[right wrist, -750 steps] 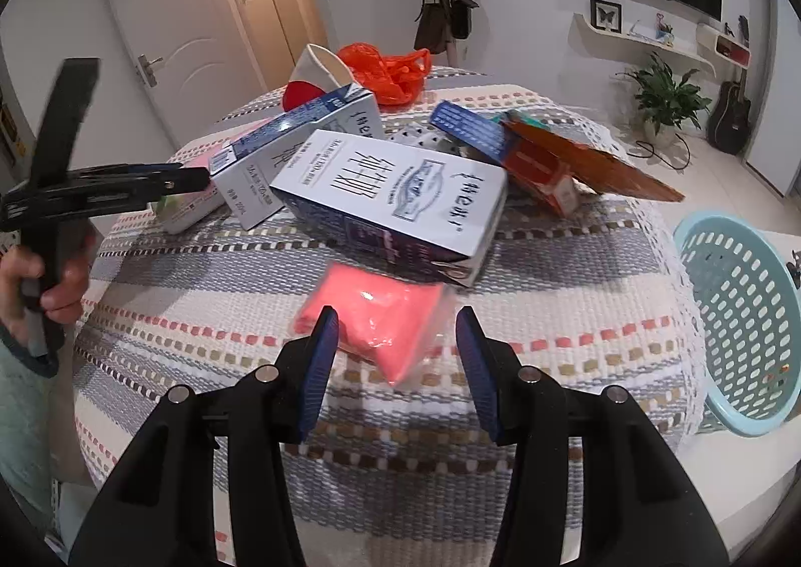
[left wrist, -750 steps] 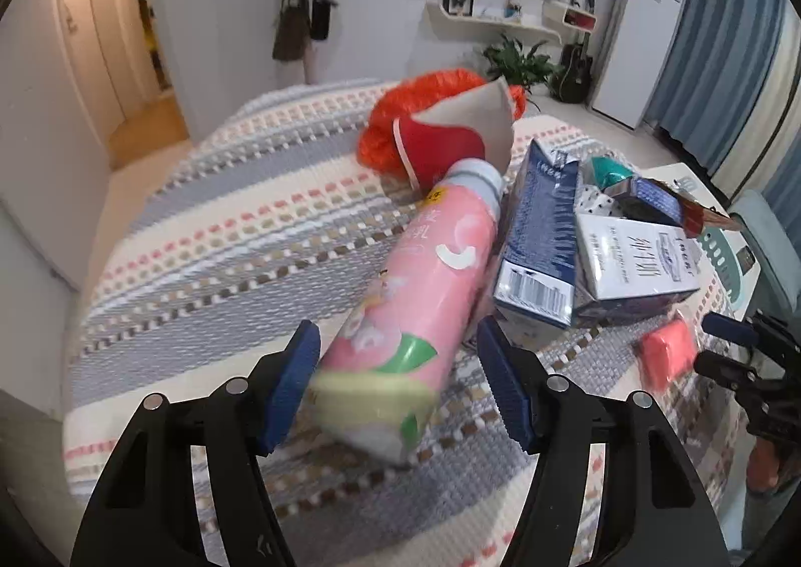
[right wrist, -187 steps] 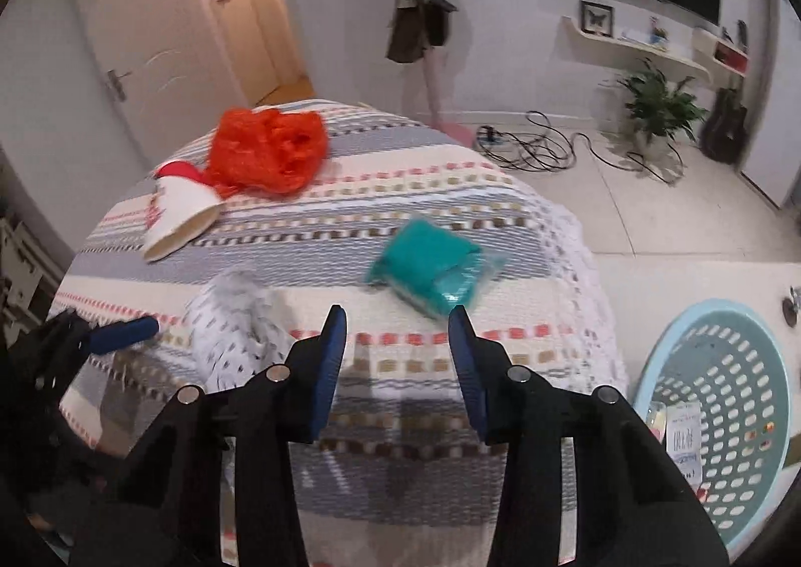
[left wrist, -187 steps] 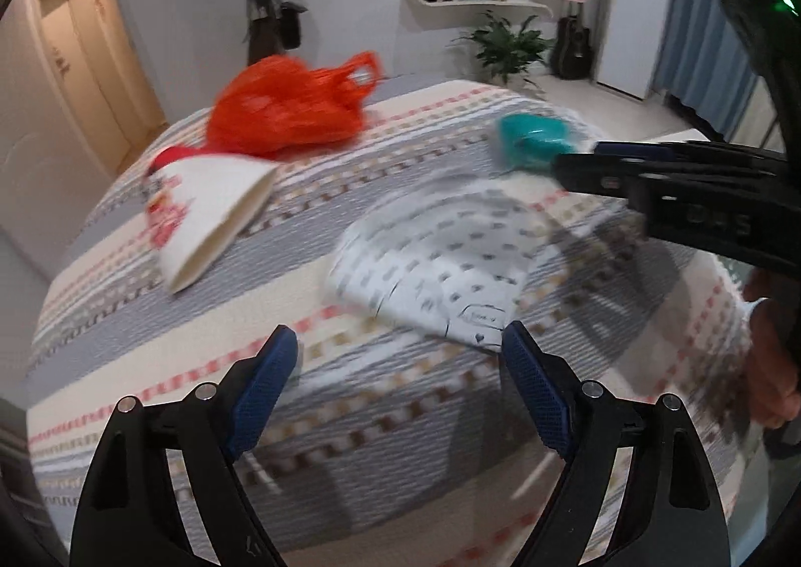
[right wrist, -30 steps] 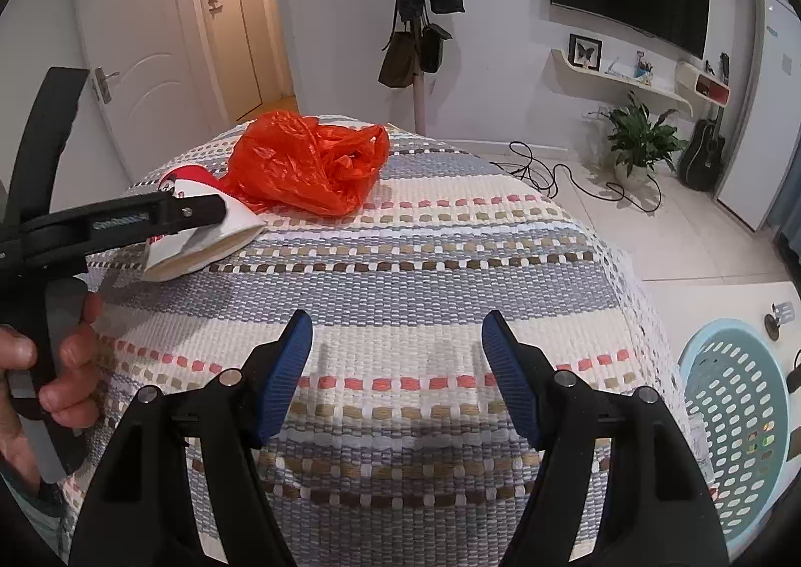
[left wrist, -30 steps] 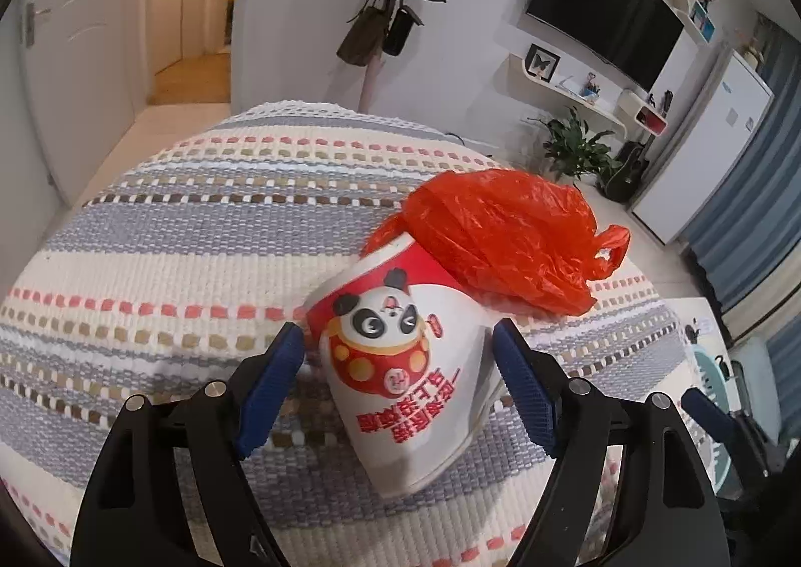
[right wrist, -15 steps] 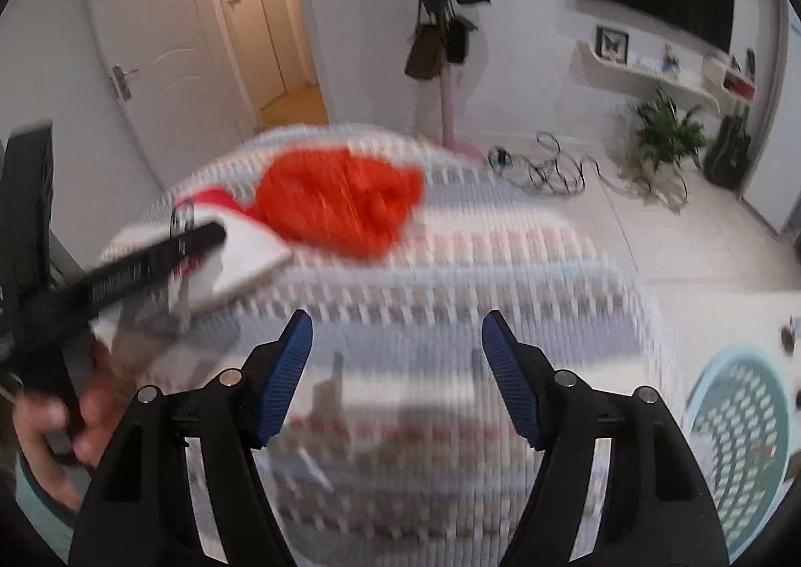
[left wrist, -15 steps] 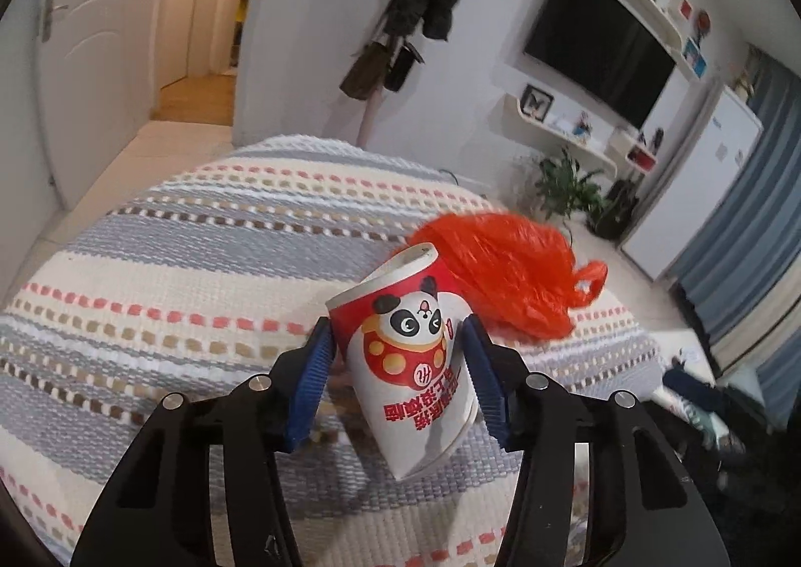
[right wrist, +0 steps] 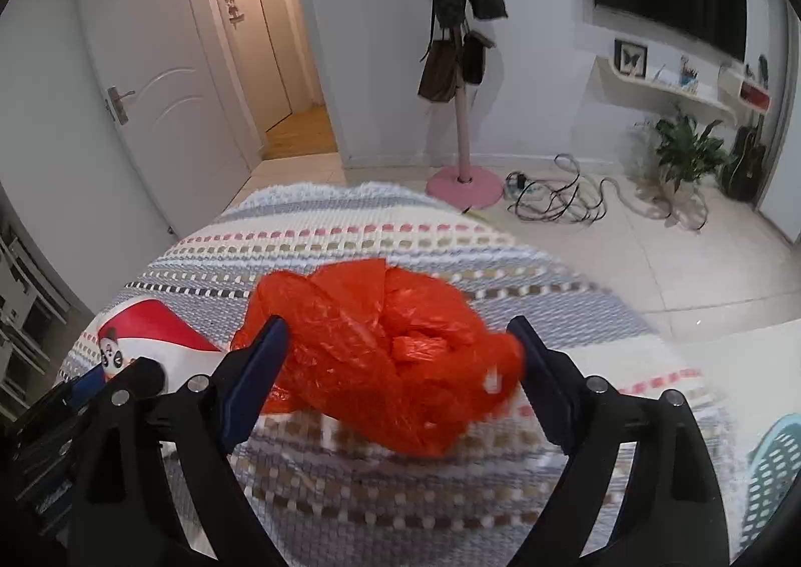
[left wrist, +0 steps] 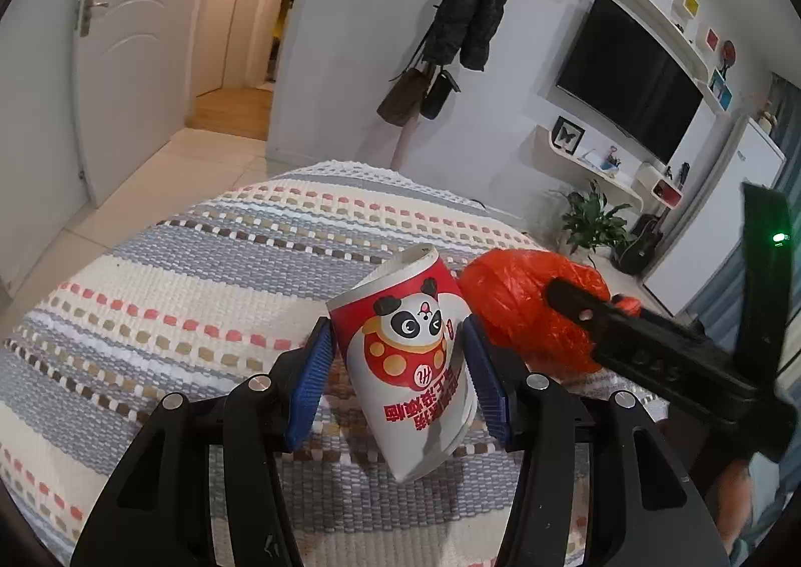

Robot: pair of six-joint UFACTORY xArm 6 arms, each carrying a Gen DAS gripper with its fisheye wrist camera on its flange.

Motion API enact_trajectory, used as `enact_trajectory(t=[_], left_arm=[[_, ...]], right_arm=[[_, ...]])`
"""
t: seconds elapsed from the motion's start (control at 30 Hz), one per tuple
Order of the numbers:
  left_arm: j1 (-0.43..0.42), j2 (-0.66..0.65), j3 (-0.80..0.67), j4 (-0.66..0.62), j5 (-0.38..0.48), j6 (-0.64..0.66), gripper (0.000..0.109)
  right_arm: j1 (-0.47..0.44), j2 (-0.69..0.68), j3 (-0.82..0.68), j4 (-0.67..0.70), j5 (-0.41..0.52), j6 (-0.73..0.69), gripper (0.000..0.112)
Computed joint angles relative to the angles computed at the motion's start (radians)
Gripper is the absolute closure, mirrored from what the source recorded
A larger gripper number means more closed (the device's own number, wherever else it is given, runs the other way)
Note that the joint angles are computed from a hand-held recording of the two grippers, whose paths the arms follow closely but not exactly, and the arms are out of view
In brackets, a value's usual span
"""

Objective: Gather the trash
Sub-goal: 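Grasp the white panda paper cup with the left tool while the right tool approaches the orange bag, then grasp the orange plastic bag with the right tool while the left tool holds the cup, then lift the paper cup and orange bag and carry both over the blue basket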

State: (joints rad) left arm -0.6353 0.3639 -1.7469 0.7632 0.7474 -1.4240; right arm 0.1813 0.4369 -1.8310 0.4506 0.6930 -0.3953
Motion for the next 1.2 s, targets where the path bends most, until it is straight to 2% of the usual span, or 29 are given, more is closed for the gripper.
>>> enact_trajectory(t=[0.07,0.13,0.17,0.23,0.43,0.5,0.63,0.73,0.9,1.03,1.13,1.2], left_arm=[[0.001,0.008,-0.011,-0.013,0.001,0.004,0.058],[0.004,0.021,-0.031,-0.022,0.004,0.007,0.058],[0.005,0.016,-0.026,-0.012,0.007,-0.014,0.058],[0.003,0.006,-0.013,0.015,0.007,-0.054,0.057],[0.012,-0.017,0.021,0.012,-0.008,-0.083,0.057],[0.01,-0.014,0.013,0.024,-0.003,-0.086,0.057],[0.007,-0.032,0.02,0.07,-0.02,-0.123,0.057],[-0.013,-0.049,0.017,0.148,0.015,-0.149,0.057],[-0.042,-0.062,0.0,0.132,0.017,-0.102,0.057],[-0.099,-0.012,-0.112,0.121,0.055,-0.016,0.057],[-0.138,0.087,-0.293,0.07,0.086,0.11,0.057],[-0.173,0.186,-0.471,0.039,0.122,0.2,0.057]], right_arm=[[0.001,0.029,-0.038,-0.047,0.05,0.042,0.028],[0.007,0.023,-0.025,-0.072,0.023,0.052,0.029],[0.009,0.031,-0.037,-0.09,0.038,0.064,0.031],[0.014,0.033,-0.035,-0.101,0.039,0.064,0.038],[0.036,-0.031,0.08,-0.137,-0.081,0.035,0.065],[0.043,-0.058,0.124,-0.108,-0.126,-0.009,0.075],[0.046,-0.089,0.173,-0.085,-0.186,-0.036,0.081],[0.031,-0.12,0.208,-0.042,-0.191,-0.047,0.083],[-0.031,-0.236,0.339,-0.012,-0.187,-0.062,0.083],[-0.121,-0.321,0.376,0.063,-0.174,-0.087,0.083],[-0.19,-0.394,0.408,0.101,-0.188,-0.101,0.083],[-0.247,-0.447,0.435,0.139,-0.198,-0.126,0.083]])
